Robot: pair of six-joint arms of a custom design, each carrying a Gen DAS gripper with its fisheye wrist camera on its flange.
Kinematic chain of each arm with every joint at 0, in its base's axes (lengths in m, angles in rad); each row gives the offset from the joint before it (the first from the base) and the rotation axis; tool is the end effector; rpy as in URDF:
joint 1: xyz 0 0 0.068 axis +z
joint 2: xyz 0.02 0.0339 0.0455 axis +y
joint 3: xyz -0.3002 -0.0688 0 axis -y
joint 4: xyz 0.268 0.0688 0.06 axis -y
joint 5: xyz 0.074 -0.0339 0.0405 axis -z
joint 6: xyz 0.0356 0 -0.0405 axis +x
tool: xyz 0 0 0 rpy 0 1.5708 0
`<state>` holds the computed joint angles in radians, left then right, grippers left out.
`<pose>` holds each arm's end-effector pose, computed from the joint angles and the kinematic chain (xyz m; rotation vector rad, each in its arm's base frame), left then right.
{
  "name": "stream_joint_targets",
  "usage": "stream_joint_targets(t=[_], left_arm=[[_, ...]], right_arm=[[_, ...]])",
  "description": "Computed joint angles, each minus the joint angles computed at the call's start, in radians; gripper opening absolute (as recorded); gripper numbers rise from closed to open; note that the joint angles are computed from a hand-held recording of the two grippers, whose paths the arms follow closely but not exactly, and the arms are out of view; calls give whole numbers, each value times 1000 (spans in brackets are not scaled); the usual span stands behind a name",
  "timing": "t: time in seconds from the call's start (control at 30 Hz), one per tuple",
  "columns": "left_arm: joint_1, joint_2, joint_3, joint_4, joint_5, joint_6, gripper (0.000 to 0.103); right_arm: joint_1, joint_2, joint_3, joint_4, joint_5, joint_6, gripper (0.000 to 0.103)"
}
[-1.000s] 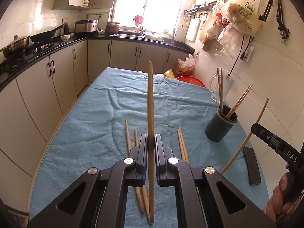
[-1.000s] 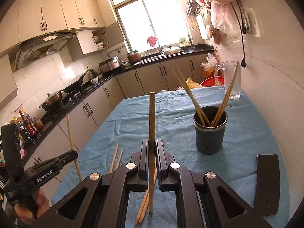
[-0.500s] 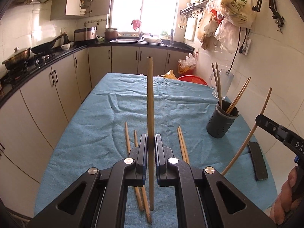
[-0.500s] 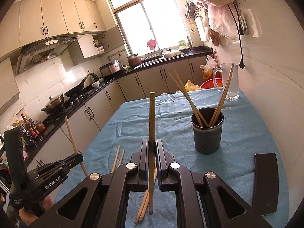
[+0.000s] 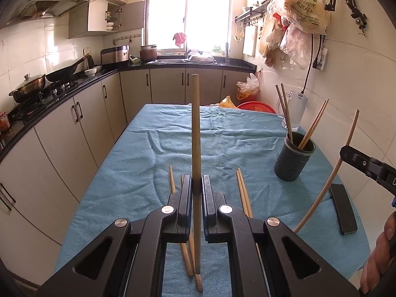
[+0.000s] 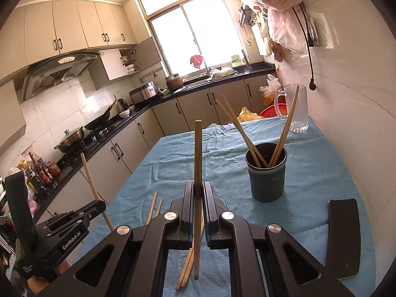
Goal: Organize utensils
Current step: 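Lift both held chopsticks upright and carry them toward the black cup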
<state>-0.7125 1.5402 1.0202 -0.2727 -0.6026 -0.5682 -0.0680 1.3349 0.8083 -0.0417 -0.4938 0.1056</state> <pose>0.2748 -0.2107 0.2589 -0.1199 2.1946 0.0093 0.3009 -0.0036 0.2659 -0.1064 2.1087 0.5486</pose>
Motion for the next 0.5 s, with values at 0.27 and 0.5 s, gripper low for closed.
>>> stream_joint_targets(t=[0.27, 0.5], left_arm=[[-4, 2, 4, -4, -5, -1, 7], [-4, 6, 7, -6, -5, -3, 7]], right_arm=[[-16, 2, 3, -3, -15, 0, 7], [-35, -4, -2, -2, -31, 6, 7]])
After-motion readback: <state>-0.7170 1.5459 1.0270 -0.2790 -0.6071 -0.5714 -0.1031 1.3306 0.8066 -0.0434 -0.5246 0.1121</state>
